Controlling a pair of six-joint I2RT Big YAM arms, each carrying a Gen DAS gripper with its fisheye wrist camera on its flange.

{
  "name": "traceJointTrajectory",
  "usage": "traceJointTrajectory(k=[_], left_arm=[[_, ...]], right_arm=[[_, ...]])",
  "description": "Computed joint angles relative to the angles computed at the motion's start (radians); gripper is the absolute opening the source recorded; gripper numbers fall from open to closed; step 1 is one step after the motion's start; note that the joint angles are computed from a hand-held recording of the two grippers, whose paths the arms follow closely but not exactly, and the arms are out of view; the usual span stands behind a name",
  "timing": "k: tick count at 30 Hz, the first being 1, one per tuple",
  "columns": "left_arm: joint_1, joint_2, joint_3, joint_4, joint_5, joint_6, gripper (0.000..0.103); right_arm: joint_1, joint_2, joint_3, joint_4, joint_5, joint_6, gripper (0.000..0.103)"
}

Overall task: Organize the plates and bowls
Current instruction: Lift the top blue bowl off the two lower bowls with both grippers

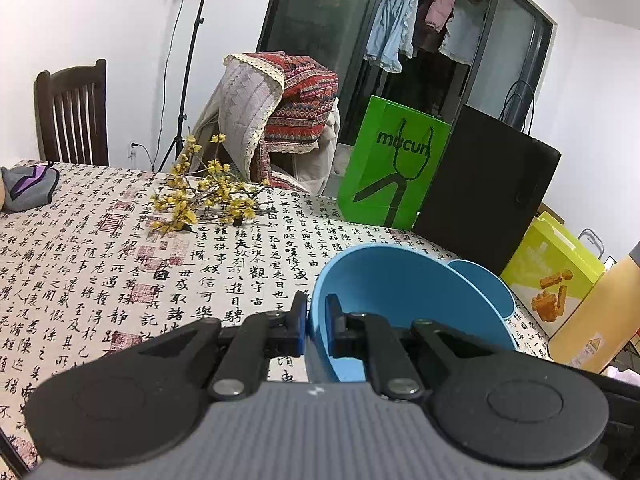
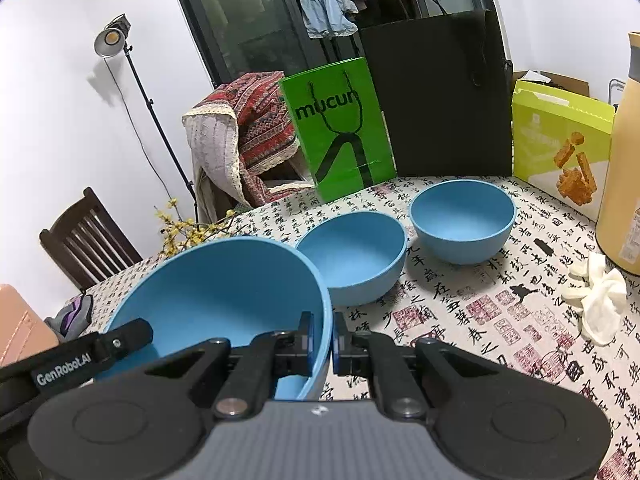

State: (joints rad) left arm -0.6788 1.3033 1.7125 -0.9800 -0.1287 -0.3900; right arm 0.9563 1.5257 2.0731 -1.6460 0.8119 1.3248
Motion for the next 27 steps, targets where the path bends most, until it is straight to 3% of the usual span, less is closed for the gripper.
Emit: traceJointTrajectory(k=[10,27], left_arm=[[0.022,-0.048,-0.052,0.015,-0.001,0.001,0.010],[0.074,-0.132,-0.122,0.021,-0.027,-0.010,0.010]], right_arm=[[0.023,0.010,0.001,0.040,0.004,-0.016,0.008],[0.055,0.034,-0.002,0.160,-0.008,-0.118,0.008]])
